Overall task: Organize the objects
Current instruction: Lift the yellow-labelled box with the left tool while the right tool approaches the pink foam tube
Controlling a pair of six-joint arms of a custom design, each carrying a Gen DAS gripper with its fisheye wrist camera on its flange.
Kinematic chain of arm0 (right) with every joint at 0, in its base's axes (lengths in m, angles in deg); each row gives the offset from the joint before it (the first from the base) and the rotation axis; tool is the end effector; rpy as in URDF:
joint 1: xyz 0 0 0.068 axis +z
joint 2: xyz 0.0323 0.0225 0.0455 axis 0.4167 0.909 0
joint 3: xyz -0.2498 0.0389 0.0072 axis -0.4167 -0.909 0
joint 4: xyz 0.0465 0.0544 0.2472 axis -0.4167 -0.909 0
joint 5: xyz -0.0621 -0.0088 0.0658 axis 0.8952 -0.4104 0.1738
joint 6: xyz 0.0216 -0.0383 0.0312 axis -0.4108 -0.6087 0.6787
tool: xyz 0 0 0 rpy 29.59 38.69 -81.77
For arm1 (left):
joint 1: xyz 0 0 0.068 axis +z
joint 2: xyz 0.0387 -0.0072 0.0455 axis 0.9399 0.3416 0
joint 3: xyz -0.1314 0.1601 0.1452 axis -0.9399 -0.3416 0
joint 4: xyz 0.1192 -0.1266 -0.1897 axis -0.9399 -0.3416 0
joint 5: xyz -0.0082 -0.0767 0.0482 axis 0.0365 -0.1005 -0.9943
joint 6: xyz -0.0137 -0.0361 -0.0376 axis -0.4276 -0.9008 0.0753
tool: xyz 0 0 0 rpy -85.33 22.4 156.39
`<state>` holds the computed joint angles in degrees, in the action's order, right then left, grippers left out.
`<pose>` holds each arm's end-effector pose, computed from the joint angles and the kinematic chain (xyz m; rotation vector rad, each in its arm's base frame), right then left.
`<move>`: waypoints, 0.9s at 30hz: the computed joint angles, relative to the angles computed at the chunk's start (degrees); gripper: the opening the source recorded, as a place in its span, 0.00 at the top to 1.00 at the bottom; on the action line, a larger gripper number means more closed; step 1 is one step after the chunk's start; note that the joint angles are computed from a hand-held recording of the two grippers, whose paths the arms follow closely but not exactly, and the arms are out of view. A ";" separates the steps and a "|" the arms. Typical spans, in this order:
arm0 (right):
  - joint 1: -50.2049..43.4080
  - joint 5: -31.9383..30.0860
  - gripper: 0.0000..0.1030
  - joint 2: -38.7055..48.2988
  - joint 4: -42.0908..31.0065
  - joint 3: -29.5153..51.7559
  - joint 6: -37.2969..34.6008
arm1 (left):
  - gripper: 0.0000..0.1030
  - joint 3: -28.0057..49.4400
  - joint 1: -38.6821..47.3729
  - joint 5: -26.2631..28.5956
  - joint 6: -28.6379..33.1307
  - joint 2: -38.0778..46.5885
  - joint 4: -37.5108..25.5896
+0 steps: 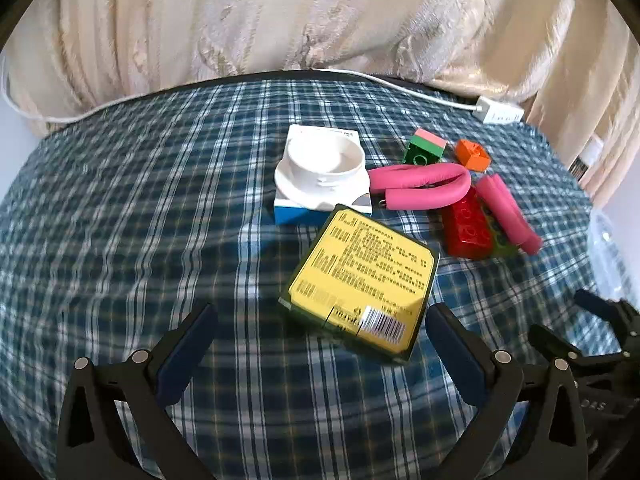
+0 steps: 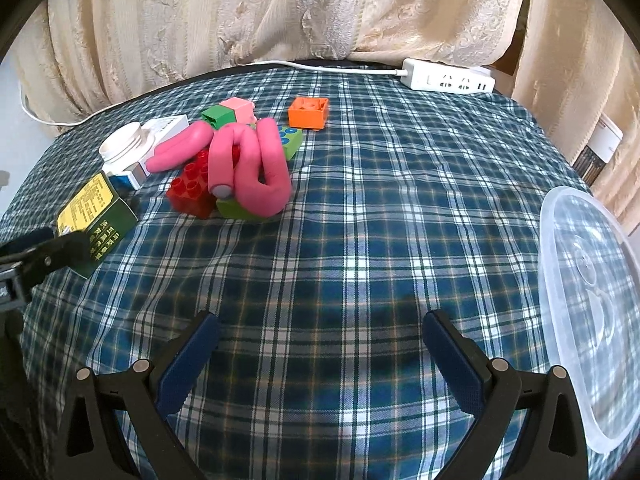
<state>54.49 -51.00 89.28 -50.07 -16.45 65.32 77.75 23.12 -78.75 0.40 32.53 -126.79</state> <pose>0.2746 0.1611 0.1805 -0.8333 2.4210 0.2580 0.1555 -0.1374 0.2204 -0.6293 2.4328 0.1119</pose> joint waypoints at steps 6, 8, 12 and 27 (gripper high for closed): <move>-0.01 -0.18 0.00 -0.25 0.29 -0.30 0.09 | 0.00 1.28 2.70 1.25 4.79 2.57 2.61; -0.12 -0.34 0.00 -0.54 0.39 -0.53 0.01 | 0.00 1.37 3.86 1.61 6.02 3.09 3.33; -0.05 -0.34 0.00 -0.90 0.42 -0.82 -0.09 | 0.03 0.49 5.93 4.02 8.08 3.66 5.52; -1.42 -5.62 0.00 0.62 -4.41 3.06 -0.28 | 0.27 0.28 1.32 -1.62 4.58 1.52 2.22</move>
<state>53.06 -56.62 89.90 -54.48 -13.40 65.04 78.02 24.44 -80.37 4.98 34.05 -124.58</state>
